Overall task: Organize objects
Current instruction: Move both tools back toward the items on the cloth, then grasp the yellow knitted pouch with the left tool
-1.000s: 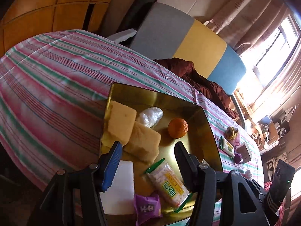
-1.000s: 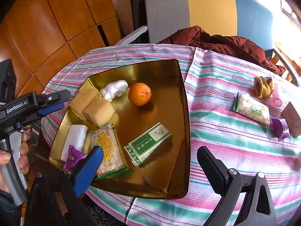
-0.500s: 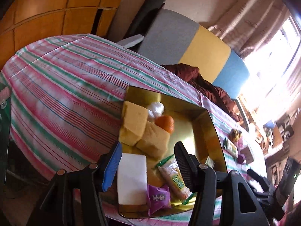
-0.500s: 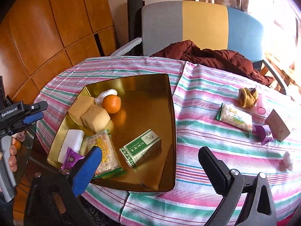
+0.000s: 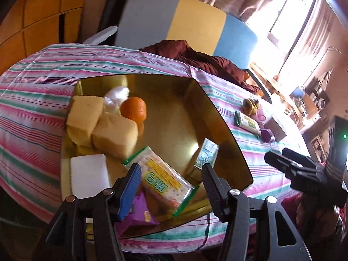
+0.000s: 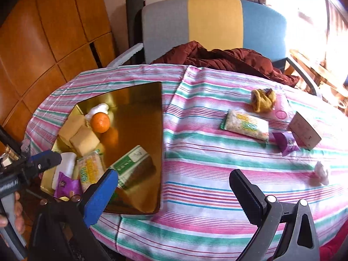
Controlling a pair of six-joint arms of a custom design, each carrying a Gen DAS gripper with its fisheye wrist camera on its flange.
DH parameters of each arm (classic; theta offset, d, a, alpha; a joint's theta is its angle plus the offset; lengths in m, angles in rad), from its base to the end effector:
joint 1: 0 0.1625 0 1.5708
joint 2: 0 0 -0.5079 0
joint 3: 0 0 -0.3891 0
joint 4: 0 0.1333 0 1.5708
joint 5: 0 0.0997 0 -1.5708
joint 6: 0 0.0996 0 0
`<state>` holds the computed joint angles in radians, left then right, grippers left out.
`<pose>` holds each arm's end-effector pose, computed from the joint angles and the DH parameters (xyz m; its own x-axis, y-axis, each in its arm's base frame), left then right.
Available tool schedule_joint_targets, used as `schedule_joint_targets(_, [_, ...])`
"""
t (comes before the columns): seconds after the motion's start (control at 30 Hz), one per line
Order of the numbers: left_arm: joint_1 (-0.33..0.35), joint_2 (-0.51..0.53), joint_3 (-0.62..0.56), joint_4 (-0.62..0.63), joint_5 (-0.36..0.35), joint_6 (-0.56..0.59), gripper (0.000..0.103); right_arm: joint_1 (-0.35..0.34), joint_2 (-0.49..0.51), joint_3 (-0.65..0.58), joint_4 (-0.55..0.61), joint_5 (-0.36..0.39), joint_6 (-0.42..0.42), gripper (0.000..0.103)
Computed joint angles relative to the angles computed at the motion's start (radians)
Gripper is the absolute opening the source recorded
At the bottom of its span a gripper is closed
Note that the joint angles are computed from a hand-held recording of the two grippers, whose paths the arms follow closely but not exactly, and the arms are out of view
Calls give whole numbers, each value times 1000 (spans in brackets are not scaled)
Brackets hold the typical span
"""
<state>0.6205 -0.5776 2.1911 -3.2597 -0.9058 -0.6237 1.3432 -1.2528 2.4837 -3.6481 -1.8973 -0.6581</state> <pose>-0.3051 -0.4574 -0.0196 -0.8759 0.1591 -0.4555 0.3692 0.8288 -0.4205 0.0028 -0.4371 0.2902 -0.7786 -0.0406 0.6262 -0.4129 0.7846 -0.4625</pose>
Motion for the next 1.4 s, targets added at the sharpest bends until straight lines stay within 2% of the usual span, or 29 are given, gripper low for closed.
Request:
schedule_joint_targets(0.4, [-10,34,-99,88,-38,83,58,-95,-108,-97,78,-40,33,103])
schedule_joint_targets(0.63, [-19,80,-202,152,-67,166,65,-152,-144,-196,97,-62,27,103])
schedule_joint_targets(0.8, [-15,124,-315,225,-101,227,65,-205,-137,-257,103,-67,29,103])
schedule_joint_targets(1.0, [11,204,-510,324,-175,290,65,-271,-154,-275,192,21,96,103])
schedule_joint_targets(1.17, [42,291,-695,424,-234,293,65,-305,-179,-283,265,102,154,103])
schedule_joint_targets(1.4, [80,423,-950,564,-282,278,65,-330,-197,-300,363,147,204,103])
